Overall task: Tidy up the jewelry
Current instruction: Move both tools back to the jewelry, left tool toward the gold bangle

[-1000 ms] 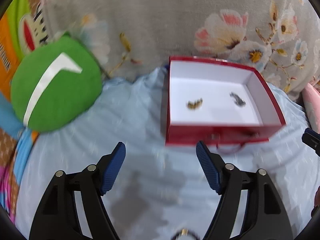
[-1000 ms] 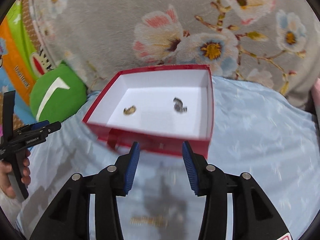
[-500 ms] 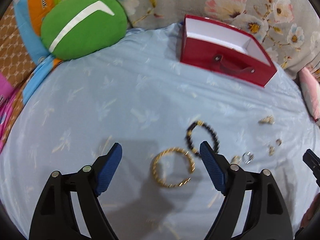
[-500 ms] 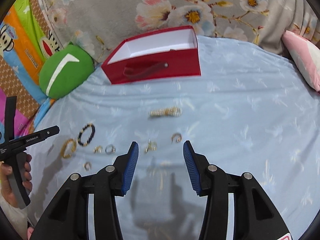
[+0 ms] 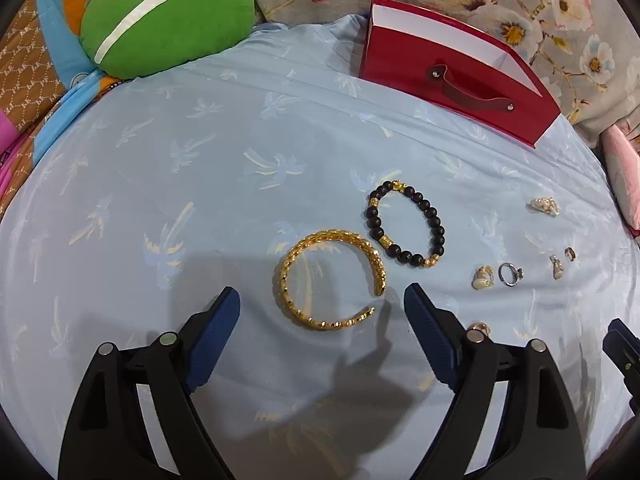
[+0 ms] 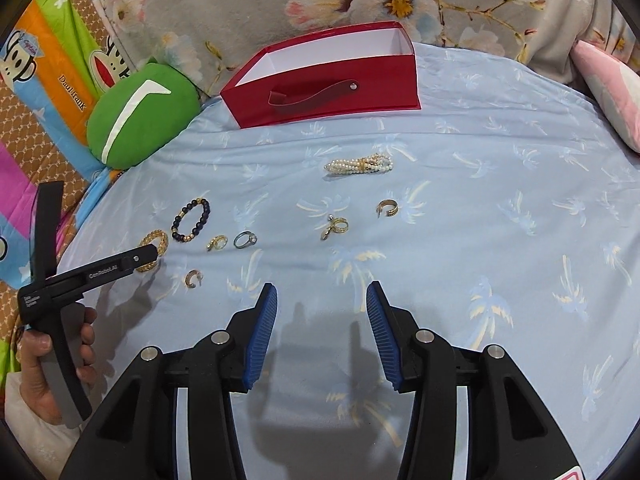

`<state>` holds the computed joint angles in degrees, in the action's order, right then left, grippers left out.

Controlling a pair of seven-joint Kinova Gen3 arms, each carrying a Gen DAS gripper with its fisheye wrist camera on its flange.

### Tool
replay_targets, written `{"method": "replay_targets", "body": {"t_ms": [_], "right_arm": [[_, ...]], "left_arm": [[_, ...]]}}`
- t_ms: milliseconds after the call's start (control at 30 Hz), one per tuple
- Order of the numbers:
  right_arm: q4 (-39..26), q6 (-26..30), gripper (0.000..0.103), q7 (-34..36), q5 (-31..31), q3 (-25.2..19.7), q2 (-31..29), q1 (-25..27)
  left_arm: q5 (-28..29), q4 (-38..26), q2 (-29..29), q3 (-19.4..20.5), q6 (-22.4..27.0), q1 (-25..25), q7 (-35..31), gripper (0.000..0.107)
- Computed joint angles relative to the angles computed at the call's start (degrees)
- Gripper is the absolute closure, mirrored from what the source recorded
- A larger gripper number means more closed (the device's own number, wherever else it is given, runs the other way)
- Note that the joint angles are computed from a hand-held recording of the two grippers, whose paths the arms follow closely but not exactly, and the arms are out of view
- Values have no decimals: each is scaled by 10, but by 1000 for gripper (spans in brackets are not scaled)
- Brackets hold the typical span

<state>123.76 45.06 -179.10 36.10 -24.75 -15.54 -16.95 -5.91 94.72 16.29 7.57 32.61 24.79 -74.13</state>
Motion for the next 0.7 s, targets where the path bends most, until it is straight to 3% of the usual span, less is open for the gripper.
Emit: {"method": "replay_targets", "body": {"t_ms": [233,300,333,367,567,700], "right_arm": [[3,-4,57,-2,1,7,1,3],[4,-7,57,-1,3,11,3,6],[5,-10,57,-1,4,13,3,8],[6,-11,57,-2,5,14,4,9],[4,-22,57,1,14,26,8,19],[1,-28,57,0,21,31,8,27]], "left_arm": [[-59,-15,17,-27,0,44,65,26],[-73,-14,16,-31,-3,51,80,33],[-78,-14,15,-29,-4,51,80,44],[-77,-13,15,-26,-4,48,77,53],[-13,-10,7,8,-4,2,20,53],[5,5,-11,9,-15,-4,4,53]]}}
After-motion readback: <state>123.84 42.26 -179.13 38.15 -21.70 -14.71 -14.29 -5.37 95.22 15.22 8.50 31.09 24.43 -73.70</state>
